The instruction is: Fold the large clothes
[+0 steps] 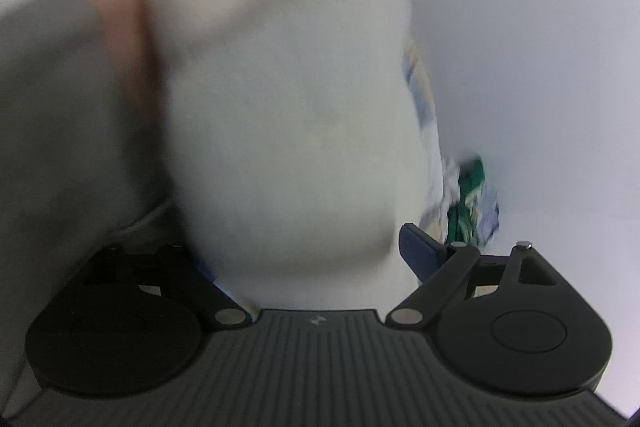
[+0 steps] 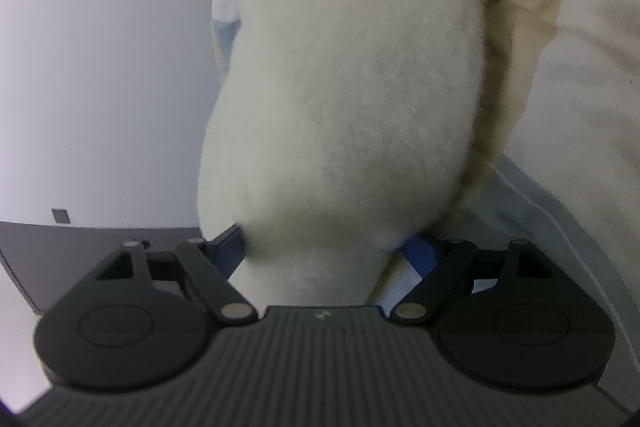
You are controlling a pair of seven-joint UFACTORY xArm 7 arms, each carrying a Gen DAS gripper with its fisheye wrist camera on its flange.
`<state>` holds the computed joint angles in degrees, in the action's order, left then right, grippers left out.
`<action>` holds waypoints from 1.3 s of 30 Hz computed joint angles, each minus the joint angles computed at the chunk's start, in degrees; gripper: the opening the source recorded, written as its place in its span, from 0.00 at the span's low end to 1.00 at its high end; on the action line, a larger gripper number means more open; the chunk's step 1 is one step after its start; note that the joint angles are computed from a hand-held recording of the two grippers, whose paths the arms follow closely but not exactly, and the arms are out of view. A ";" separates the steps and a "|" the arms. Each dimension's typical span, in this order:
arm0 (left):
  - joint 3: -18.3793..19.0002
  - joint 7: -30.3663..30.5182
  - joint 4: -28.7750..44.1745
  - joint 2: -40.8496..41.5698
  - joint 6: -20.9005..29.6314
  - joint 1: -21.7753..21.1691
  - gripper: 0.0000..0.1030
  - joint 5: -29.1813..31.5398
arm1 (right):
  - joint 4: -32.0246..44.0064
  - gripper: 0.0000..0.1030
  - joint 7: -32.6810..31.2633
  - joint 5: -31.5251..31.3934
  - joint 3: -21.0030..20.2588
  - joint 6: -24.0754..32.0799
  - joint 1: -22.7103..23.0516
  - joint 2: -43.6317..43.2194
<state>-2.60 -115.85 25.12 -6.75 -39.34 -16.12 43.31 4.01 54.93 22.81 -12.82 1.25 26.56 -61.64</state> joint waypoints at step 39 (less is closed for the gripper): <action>11.14 24.19 2.74 -13.86 11.86 -19.02 0.34 -14.05 | 11.45 0.40 -15.76 -6.25 -0.36 16.50 -15.39 -11.98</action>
